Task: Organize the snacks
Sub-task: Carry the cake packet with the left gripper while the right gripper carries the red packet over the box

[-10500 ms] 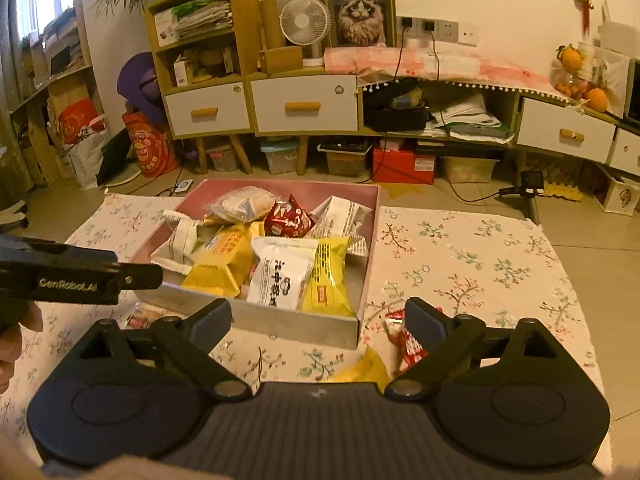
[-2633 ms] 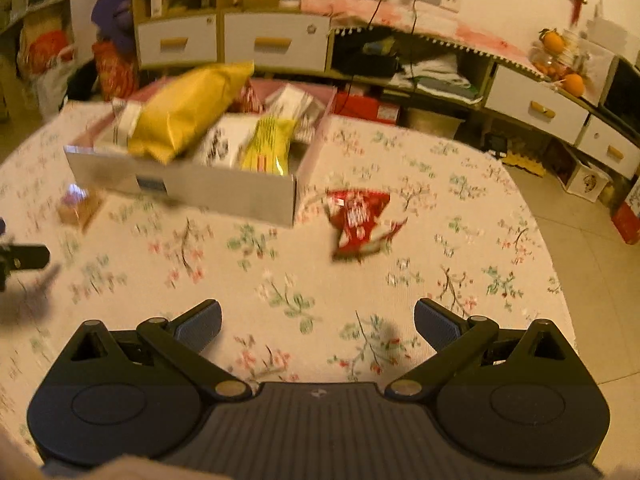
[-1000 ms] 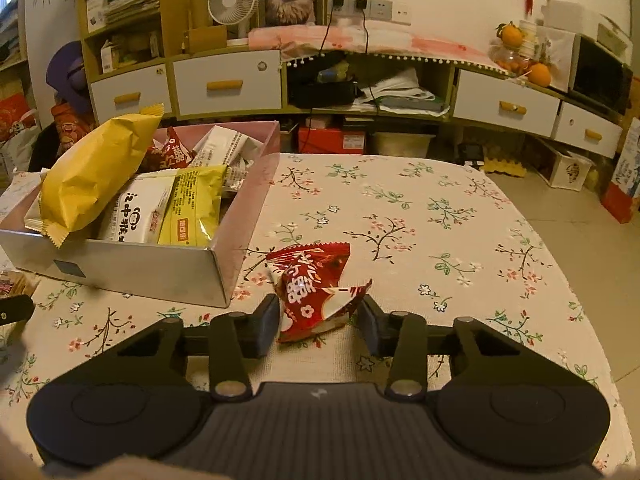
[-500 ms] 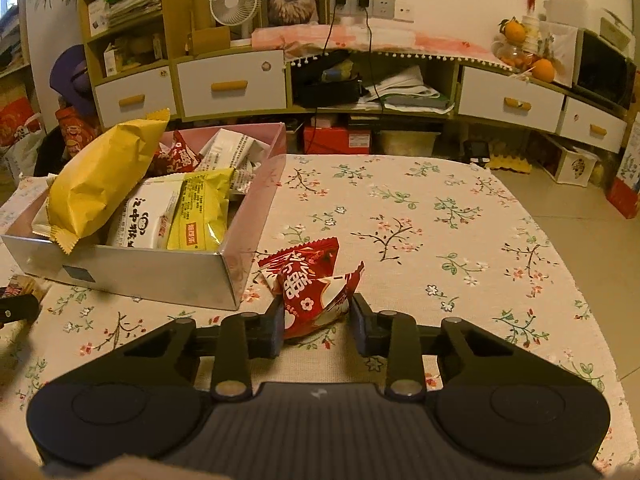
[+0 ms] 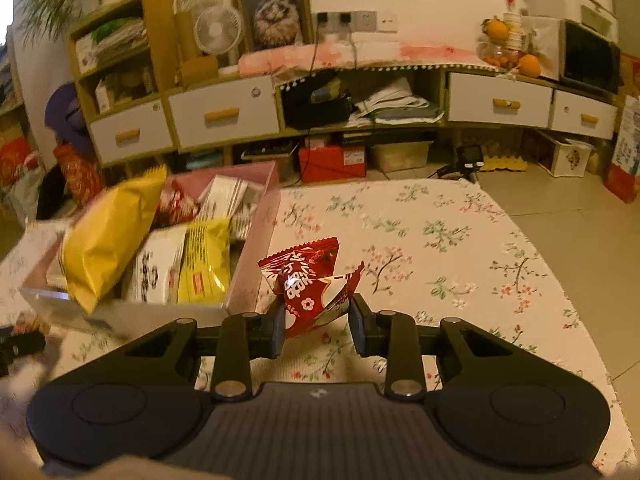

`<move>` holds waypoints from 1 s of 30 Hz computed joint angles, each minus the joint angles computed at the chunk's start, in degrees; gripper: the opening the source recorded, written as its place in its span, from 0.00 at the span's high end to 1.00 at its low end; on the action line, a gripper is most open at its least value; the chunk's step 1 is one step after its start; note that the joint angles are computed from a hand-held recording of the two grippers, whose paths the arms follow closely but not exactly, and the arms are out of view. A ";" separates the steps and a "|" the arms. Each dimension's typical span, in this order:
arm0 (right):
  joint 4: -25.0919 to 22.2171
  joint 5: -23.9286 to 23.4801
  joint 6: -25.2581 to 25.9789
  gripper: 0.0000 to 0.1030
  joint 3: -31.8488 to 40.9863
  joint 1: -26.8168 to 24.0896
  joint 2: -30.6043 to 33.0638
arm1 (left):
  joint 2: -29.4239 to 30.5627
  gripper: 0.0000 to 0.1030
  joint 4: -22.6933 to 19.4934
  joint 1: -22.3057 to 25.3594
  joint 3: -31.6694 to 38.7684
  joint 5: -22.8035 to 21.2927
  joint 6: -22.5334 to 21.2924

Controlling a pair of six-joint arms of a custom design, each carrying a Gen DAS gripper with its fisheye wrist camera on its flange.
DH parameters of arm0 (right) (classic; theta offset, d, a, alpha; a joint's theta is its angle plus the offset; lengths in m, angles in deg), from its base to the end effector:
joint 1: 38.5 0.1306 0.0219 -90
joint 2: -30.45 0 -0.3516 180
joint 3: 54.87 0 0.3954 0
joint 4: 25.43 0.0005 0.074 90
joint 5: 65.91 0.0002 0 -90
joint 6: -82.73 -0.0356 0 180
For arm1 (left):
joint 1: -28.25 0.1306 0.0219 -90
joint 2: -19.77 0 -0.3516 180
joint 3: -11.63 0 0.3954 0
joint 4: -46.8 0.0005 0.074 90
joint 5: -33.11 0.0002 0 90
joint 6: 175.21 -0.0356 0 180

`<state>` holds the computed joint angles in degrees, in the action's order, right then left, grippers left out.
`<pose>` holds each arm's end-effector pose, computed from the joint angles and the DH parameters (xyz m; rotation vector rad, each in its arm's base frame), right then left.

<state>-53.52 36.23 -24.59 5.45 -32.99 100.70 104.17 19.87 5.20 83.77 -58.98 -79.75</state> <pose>0.3772 0.0284 0.3262 0.3420 2.1905 -0.0172 0.4225 -0.1789 0.3272 0.3268 2.2403 -0.2247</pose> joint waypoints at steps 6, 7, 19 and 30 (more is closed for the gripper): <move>1.04 -0.30 -2.99 0.72 0.16 -0.63 -0.85 | -2.29 0.62 1.26 0.04 -0.71 -0.01 0.08; 1.26 -0.42 -3.29 0.72 0.25 -0.57 -0.79 | -2.43 0.62 1.27 0.07 -0.54 -0.04 0.43; 3.73 -4.25 -6.38 0.72 2.87 2.00 1.86 | 1.40 0.62 1.50 -0.03 4.52 0.00 2.31; 4.12 -4.67 -9.48 0.72 5.07 3.63 5.25 | 7.25 0.62 0.18 -0.85 10.39 -0.10 -0.62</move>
